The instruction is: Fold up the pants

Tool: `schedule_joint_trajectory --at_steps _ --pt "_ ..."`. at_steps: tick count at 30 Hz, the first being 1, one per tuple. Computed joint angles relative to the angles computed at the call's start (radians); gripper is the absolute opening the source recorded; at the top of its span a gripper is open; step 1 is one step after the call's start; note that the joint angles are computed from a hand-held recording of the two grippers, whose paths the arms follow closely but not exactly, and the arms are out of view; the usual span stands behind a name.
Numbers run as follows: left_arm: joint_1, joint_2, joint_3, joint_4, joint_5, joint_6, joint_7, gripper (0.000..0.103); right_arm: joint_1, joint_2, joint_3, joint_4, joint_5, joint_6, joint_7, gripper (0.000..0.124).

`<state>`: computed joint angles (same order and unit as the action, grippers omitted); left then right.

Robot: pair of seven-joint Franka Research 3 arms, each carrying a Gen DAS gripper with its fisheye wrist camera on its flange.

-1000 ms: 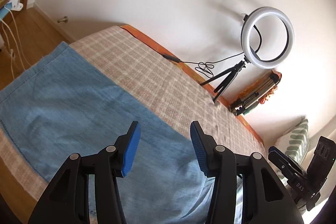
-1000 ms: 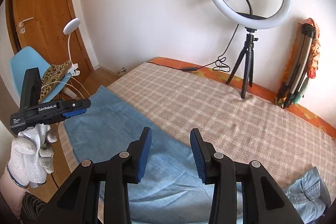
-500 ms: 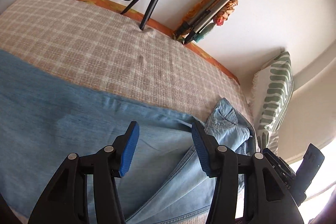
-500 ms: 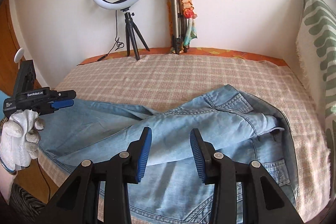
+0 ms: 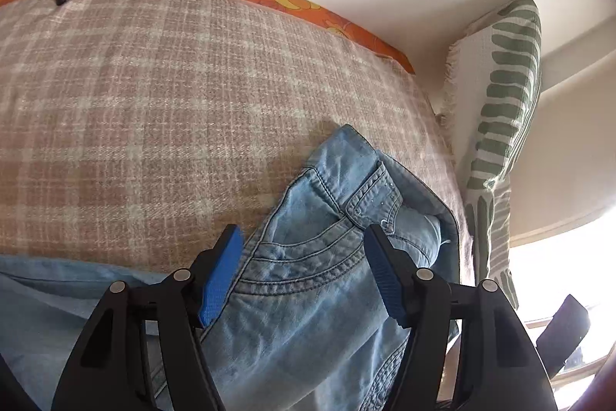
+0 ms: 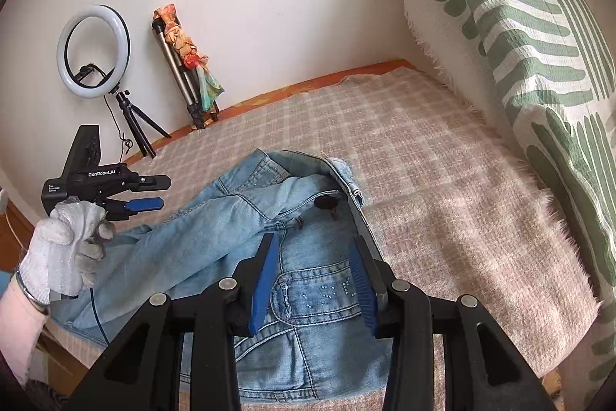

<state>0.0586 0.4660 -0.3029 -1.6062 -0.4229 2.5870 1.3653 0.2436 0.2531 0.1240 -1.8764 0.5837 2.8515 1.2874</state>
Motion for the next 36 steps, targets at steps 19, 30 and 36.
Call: schedule_joint_trajectory --at_steps 19,30,36 --pt "-0.036 0.131 -0.022 0.132 0.141 0.038 -0.038 0.004 -0.039 -0.023 -0.031 -0.068 -0.049 -0.010 0.071 0.040" --pt "0.065 -0.062 -0.229 -0.097 -0.185 0.159 0.347 0.003 -0.080 -0.020 0.034 -0.027 0.197 -0.024 -0.101 0.040" --pt "-0.020 -0.102 -0.223 -0.160 -0.237 0.128 0.471 0.003 -0.151 -0.042 0.079 -0.011 0.654 -0.123 -0.415 0.053"
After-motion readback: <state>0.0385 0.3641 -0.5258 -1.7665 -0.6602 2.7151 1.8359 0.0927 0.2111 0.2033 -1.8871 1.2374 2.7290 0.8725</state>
